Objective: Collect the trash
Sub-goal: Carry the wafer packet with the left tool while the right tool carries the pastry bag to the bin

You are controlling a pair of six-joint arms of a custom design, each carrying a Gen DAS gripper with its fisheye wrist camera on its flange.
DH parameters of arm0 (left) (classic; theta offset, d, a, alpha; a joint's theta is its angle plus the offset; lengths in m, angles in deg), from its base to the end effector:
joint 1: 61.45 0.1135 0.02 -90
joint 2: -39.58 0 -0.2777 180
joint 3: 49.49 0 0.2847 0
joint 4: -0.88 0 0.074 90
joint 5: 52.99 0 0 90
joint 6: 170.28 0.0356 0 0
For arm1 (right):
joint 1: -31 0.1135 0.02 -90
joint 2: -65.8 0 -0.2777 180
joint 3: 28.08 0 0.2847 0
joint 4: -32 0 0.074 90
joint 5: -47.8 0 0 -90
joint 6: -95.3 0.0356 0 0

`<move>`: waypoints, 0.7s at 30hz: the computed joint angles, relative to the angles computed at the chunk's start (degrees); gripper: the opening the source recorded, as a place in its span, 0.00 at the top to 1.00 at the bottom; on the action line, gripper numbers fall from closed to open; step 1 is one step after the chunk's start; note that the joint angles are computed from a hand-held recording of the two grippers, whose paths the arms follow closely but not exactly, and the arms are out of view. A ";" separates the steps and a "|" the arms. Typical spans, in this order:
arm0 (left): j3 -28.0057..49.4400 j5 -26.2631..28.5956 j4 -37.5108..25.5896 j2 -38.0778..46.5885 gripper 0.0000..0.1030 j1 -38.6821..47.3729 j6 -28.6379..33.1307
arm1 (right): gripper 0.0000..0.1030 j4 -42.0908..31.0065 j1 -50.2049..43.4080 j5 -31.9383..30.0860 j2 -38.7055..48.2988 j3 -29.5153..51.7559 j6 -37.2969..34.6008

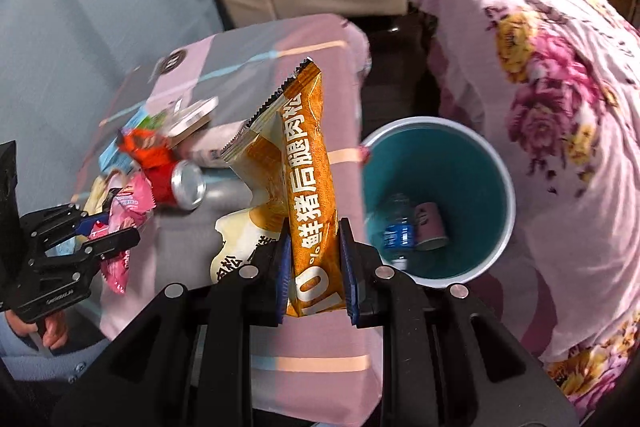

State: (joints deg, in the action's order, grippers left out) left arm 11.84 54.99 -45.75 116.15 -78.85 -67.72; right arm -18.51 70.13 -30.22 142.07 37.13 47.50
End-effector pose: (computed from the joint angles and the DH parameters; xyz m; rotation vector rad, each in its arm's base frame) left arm 0.2649 -0.0945 0.2136 0.7809 2.5148 -0.4437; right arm 0.2260 0.1743 0.2329 0.1400 2.6205 0.2242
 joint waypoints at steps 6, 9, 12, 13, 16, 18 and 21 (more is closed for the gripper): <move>5.64 -3.35 2.30 6.59 0.72 -9.25 -4.48 | 0.80 -0.61 -4.29 1.80 -4.69 -4.14 -0.24; 8.65 -4.51 3.06 10.32 0.72 -12.37 -5.93 | 0.80 -0.69 -6.77 2.02 -7.20 -6.36 -0.79; 11.88 -5.66 3.54 14.52 0.72 -15.27 -7.16 | 0.80 -0.58 -9.75 1.49 -9.57 -8.54 -1.61; 12.91 -6.09 3.71 15.90 0.72 -16.16 -7.46 | 0.80 -0.56 -10.79 1.41 -10.00 -9.14 -2.04; 16.08 -6.75 3.79 19.99 0.72 -18.37 -8.44 | 0.80 0.38 -13.90 0.18 -10.18 -10.62 -3.95; 18.13 -7.24 3.73 22.39 0.72 -19.45 -8.93 | 0.80 0.85 -15.32 -0.35 -9.97 -11.19 -4.92; 21.63 -7.65 3.12 25.96 0.72 -20.57 -9.41 | 0.80 2.19 -18.74 -1.85 -9.79 -12.50 -6.75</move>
